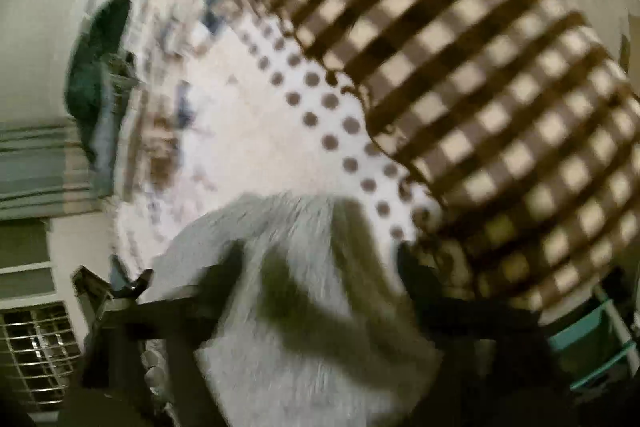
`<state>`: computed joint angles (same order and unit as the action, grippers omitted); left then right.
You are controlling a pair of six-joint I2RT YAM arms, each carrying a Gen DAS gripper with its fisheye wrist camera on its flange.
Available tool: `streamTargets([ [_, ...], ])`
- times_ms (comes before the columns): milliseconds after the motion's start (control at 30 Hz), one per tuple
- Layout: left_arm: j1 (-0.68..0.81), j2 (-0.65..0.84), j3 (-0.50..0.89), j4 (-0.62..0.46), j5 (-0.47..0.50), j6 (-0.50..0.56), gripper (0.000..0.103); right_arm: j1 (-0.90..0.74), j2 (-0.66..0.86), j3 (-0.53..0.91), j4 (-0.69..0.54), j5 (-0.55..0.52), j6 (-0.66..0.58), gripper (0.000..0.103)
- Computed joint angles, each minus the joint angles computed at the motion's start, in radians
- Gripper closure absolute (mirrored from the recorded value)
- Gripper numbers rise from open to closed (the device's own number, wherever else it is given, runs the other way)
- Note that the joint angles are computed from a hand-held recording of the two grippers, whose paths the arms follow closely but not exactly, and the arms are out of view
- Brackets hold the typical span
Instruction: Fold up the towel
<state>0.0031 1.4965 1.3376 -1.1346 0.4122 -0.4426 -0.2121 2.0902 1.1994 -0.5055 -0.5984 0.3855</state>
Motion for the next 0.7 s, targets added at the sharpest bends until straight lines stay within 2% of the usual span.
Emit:
streamTargets([
  [67,0.038,-0.103,-0.062,-0.021,0.064,-0.017,0.009,-0.054,-0.144,-0.153,0.012,-0.022,-0.009,0.004],
  [133,0.056,-0.196,-0.132,-0.042,0.112,-0.029,0.004,-0.102,-0.247,-0.299,0.020,-0.066,-0.017,0.002],
  [233,0.014,-0.271,-0.234,-0.026,0.145,-0.071,0.004,-0.106,-0.256,-0.480,0.095,-0.148,0.014,0.001],
  [300,-0.050,-0.270,-0.289,0.012,0.131,-0.109,0.004,-0.059,-0.171,-0.560,0.243,-0.203,0.092,0.001],
  [367,-0.096,-0.252,-0.334,0.061,0.104,-0.113,0.003,-0.006,-0.048,-0.632,0.517,-0.308,0.247,0.001],
  [400,-0.103,-0.235,-0.345,0.078,0.095,-0.108,0.000,0.027,0.022,-0.650,0.666,-0.347,0.330,0.001],
  [467,-0.086,-0.215,-0.388,0.131,0.119,-0.088,0.000,0.081,0.133,-0.668,0.929,-0.399,0.450,0.001],
  [500,-0.073,-0.204,-0.394,0.142,0.129,-0.079,0.000,0.107,0.176,-0.666,1.023,-0.399,0.492,0.000],
  [667,-0.033,-0.161,-0.411,0.183,0.214,-0.021,0.000,0.127,0.220,-0.668,1.129,-0.392,0.566,0.000],
  [700,-0.027,-0.159,-0.417,0.190,0.230,-0.021,0.000,0.126,0.206,-0.697,1.183,-0.388,0.596,0.000],
])
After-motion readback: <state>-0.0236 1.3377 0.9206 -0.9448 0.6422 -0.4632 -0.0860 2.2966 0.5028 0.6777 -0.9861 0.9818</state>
